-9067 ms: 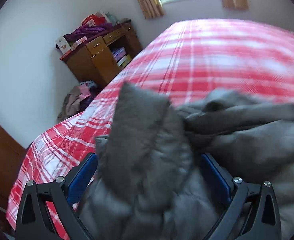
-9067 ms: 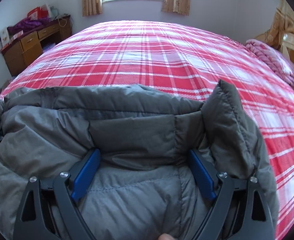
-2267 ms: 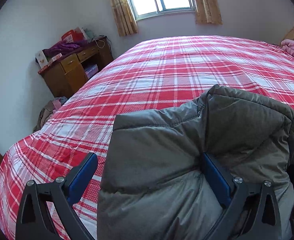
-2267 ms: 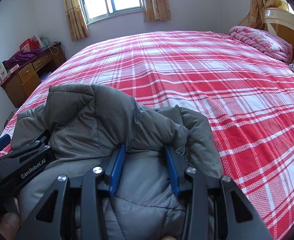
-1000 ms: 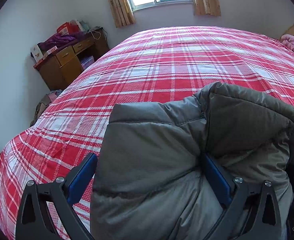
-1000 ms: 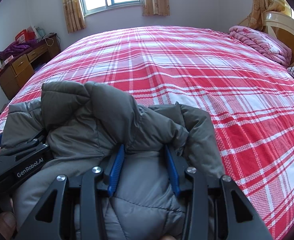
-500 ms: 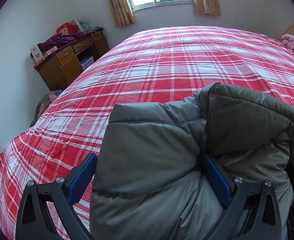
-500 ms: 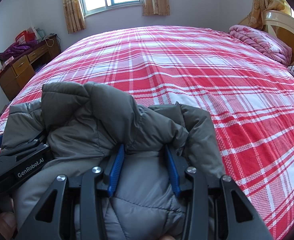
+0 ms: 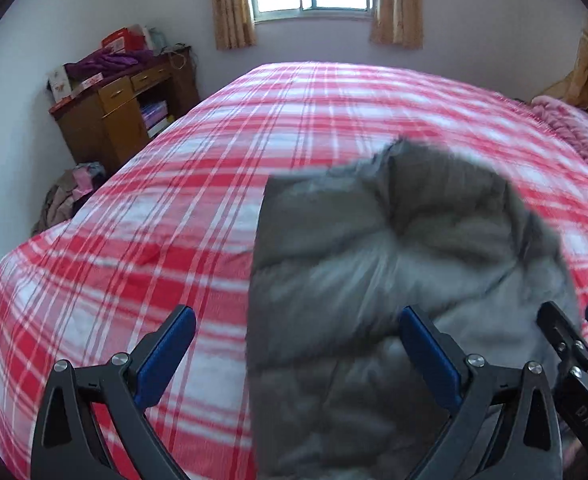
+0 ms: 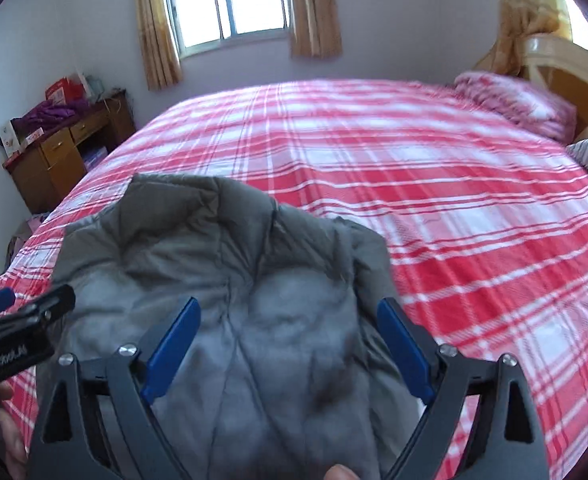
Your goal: Fold large clothes
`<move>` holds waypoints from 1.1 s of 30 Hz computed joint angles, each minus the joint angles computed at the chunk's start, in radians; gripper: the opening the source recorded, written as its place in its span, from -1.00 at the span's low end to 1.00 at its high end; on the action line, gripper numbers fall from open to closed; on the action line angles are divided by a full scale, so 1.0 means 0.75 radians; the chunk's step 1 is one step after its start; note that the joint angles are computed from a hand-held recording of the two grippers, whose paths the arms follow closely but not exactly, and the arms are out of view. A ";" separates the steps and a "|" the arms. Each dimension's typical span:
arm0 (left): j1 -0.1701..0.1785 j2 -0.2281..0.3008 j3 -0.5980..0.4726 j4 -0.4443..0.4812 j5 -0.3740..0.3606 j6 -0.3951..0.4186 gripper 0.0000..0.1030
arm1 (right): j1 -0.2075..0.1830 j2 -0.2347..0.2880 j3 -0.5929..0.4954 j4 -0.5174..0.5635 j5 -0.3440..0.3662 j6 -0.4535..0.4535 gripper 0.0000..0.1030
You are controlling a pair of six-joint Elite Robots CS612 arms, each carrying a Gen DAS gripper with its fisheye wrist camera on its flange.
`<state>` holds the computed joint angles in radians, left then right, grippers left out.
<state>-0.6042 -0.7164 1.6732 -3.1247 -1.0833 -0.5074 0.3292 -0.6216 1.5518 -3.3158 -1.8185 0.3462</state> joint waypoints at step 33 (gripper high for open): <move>0.086 0.096 -0.201 0.140 0.089 -0.072 0.98 | -0.034 0.024 -0.072 -0.035 0.103 -0.054 -0.38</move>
<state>-0.5396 -0.6445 1.5225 -3.0198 -1.0169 -0.5613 0.3039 -0.6032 1.4978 -3.3418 -1.7415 0.3056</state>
